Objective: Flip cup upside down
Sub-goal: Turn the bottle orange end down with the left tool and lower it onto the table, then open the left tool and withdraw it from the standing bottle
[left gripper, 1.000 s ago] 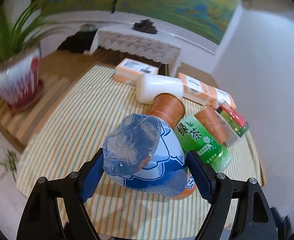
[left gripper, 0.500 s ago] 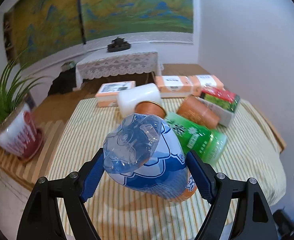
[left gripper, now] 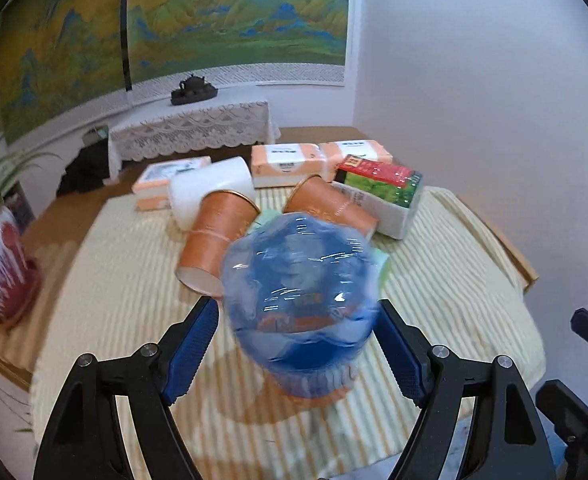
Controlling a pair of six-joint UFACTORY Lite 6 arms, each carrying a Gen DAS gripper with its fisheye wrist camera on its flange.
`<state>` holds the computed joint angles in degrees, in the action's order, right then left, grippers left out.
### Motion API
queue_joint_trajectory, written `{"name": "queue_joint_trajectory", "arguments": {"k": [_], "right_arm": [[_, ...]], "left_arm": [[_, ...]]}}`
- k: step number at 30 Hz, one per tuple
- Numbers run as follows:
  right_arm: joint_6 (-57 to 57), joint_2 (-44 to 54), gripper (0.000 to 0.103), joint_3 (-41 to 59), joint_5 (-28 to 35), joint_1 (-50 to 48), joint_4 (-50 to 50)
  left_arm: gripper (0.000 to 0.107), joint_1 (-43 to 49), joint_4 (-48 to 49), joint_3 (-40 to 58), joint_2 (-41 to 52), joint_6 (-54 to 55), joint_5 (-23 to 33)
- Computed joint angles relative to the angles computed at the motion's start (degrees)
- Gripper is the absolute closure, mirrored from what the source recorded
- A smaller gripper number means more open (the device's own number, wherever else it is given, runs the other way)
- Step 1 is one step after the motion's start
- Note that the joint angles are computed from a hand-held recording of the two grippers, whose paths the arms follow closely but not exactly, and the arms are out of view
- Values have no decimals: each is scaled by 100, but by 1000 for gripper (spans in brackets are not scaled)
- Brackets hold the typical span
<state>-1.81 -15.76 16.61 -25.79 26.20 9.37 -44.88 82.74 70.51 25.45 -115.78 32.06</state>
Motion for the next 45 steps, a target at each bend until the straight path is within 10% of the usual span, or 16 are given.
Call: {"name": "queue_joint_trajectory", "arguments": {"k": [45], "right_arm": [[-753,-44,22,-1,-110,685,1448]], "left_arm": [[5,-264,1787,-2530,-2045,-2342,-201]]}}
